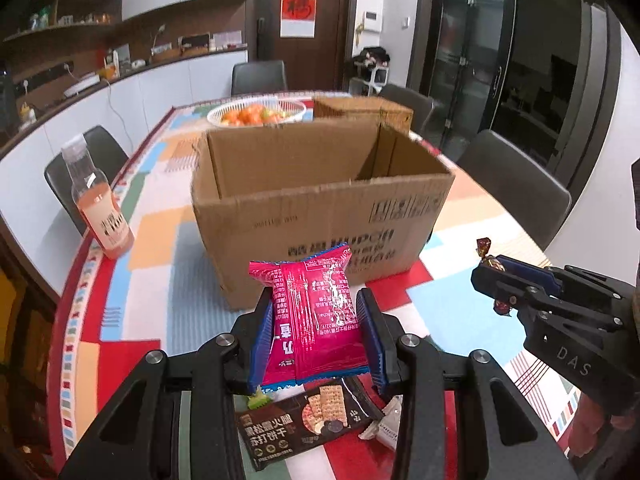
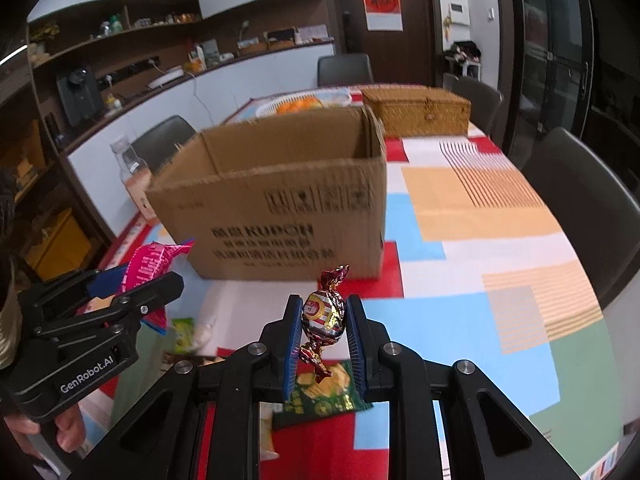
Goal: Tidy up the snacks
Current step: 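Carry the pink bag and wrapped candy over the box, then drop the pink bag and candy into the box by opening both tools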
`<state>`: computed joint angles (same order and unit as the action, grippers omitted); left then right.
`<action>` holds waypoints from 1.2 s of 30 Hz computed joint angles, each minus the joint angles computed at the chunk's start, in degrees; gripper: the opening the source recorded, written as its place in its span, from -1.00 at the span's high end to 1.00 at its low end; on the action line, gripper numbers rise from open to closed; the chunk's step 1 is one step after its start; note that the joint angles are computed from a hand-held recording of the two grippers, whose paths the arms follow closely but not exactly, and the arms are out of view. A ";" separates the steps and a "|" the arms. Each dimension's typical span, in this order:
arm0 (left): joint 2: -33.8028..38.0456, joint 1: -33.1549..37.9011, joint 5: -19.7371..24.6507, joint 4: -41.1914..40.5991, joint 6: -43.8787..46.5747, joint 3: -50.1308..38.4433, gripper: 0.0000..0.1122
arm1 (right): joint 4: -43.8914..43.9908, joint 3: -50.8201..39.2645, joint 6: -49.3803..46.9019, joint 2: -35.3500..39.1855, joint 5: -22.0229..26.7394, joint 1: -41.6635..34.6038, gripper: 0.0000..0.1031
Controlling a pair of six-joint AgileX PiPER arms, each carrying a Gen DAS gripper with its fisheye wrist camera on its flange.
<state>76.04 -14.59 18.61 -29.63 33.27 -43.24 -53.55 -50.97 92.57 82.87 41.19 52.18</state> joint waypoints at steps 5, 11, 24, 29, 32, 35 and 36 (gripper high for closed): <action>-3.43 1.48 1.55 -1.34 1.72 -1.12 0.29 | -2.88 -2.21 0.08 -0.89 1.71 1.17 0.55; -5.67 3.25 2.99 -3.38 4.32 -3.30 0.29 | -5.33 -5.38 -0.87 -0.86 2.45 1.74 0.55; -1.79 5.27 6.09 -4.76 6.14 -11.91 0.29 | -3.53 -14.61 -10.12 3.61 -1.04 -3.80 0.55; 1.35 5.34 6.39 -2.79 4.65 -15.88 0.29 | -1.01 -18.33 -15.50 6.14 -1.83 -6.80 0.55; 3.57 5.13 6.69 -0.89 3.10 -18.60 0.29 | 0.72 -20.77 -18.60 7.77 -2.35 -8.40 0.55; 6.14 5.37 7.86 -0.59 2.42 -21.72 0.29 | 3.11 -23.41 -21.82 9.40 -2.92 -10.05 0.56; 7.22 5.34 8.29 -0.43 2.08 -22.98 0.29 | 3.86 -24.15 -22.82 9.94 -3.22 -10.56 0.55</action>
